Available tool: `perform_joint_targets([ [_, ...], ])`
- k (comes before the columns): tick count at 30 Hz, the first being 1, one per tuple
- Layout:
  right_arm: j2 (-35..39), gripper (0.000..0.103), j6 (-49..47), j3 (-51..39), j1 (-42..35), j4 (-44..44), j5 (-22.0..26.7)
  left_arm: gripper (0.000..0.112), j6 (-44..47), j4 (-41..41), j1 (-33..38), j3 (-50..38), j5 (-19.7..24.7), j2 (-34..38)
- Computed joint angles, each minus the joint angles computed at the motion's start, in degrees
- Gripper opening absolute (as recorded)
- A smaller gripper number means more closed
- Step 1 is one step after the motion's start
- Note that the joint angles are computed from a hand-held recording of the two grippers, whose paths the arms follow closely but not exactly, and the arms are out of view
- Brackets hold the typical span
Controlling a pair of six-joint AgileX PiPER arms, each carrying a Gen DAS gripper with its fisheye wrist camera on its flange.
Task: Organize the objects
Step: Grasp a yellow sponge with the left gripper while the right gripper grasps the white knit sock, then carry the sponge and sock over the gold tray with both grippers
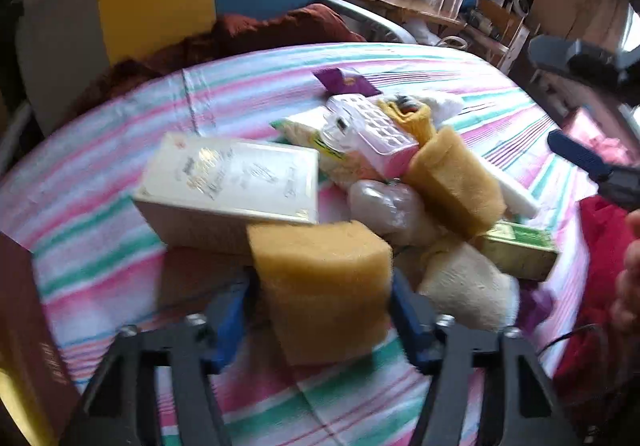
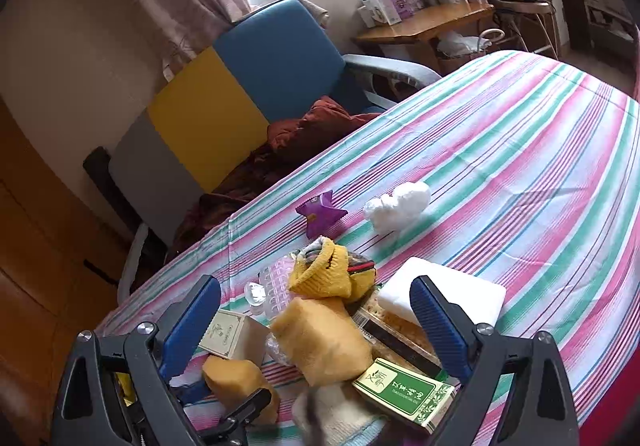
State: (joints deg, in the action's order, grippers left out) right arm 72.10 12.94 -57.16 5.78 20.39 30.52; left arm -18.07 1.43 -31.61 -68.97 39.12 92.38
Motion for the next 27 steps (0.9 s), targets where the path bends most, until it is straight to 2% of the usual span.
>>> perform_joint_targets([
  [5, 2.00, 0.097, -0.83, -1.76, 1.45, -0.50, 2.31, 0.055, 0.41, -0.14, 0.17, 4.32, -2.97, -4.50],
  [9, 2.64, 0.091, 1.96, -3.08, 3.91, -5.48, 4.37, 0.055, 0.92, -2.00, 1.28, 8.09, -3.08, -10.56],
  [12, 2.56, 0.086, -1.98, -4.25, 4.70, -3.25, 8.28, 0.055, 0.82, -1.45, 1.65, 11.23, -2.23, -16.58],
  [15, 3.27, 0.081, -6.40, -6.96, 6.48, -2.28, 15.42, 0.056, 1.90, -1.60, 2.63, 13.99, -0.83, -22.62],
  [18, 6.35, 0.076, -4.88, -10.65, 12.16, -8.66, 24.15, 0.057, 2.55, -2.05, 4.28, 16.00, 0.68, -27.56],
  [21, 10.56, 0.072, 0.30, -13.14, 18.02, -17.42, 29.68, 0.057, 6.29, -6.38, 8.11, 17.83, 2.00, -31.82],
  [25, 15.97, 0.066, 7.42, -15.10, 22.37, -26.38, 33.20, 0.057, 11.13, -10.66, 13.44, 19.80, 4.03, -37.03],
  [27, 17.18, 0.063, 8.40, -15.27, 22.86, -27.65, 33.45, 0.057, 15.07, -13.73, 17.37, 20.73, 5.45, -39.56],
])
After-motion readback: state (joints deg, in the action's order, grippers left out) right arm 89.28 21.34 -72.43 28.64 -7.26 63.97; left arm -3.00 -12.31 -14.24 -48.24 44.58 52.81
